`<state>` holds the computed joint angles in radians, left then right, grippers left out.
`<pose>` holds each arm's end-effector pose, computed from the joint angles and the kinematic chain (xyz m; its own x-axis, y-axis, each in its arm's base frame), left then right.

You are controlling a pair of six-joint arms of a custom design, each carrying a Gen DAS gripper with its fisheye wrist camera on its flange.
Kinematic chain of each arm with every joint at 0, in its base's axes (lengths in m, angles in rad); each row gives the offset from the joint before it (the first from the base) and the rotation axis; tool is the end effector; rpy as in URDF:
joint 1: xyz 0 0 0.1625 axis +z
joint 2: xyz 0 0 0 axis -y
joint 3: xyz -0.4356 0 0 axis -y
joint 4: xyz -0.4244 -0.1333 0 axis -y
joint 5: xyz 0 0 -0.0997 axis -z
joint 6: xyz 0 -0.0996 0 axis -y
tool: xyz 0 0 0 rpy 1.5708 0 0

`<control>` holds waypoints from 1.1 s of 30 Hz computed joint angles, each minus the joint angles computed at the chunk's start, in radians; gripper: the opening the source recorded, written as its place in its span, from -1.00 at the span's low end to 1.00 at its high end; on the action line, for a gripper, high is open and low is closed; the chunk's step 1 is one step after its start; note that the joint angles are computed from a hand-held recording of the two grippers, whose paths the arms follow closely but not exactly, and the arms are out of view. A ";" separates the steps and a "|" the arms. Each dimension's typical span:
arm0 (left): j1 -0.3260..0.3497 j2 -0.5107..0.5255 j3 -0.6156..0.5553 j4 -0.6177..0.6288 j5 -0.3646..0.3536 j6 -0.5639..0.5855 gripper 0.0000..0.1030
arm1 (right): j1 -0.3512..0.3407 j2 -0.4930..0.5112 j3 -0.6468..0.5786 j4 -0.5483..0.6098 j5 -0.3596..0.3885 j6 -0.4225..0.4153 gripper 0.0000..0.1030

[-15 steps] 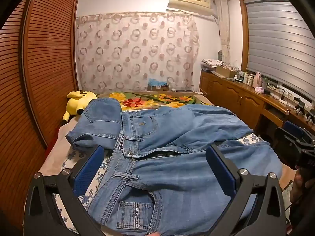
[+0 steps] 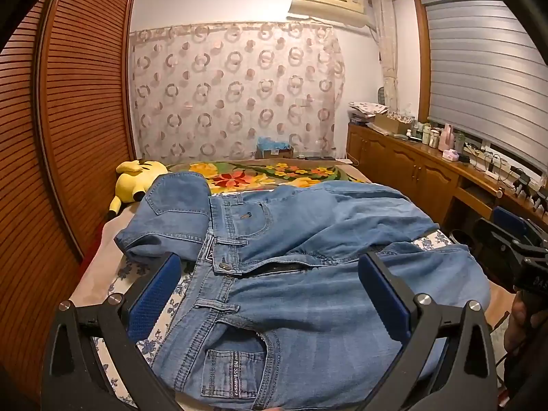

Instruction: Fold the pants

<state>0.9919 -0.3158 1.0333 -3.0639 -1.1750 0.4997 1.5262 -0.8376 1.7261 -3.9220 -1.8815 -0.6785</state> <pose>-0.3319 -0.8216 0.0229 -0.6204 0.5311 -0.5771 0.7837 0.3910 -0.4826 0.0731 -0.6681 0.2457 -0.7330 0.2018 0.6496 -0.5847 0.3011 -0.7533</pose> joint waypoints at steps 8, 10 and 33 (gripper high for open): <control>0.000 0.000 0.000 -0.002 0.001 0.003 1.00 | 0.007 0.011 -0.005 -0.009 -0.012 -0.001 0.99; 0.000 0.001 0.000 -0.004 0.001 0.003 1.00 | 0.006 0.010 -0.004 -0.007 -0.010 0.000 0.99; 0.000 0.002 0.000 -0.009 0.000 0.008 1.00 | 0.007 0.006 -0.001 -0.004 -0.011 0.002 0.99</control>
<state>0.9914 -0.3139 1.0337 -3.0729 -1.1745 0.5075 1.5336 -0.8314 1.7247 -3.9257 -1.8927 -0.6760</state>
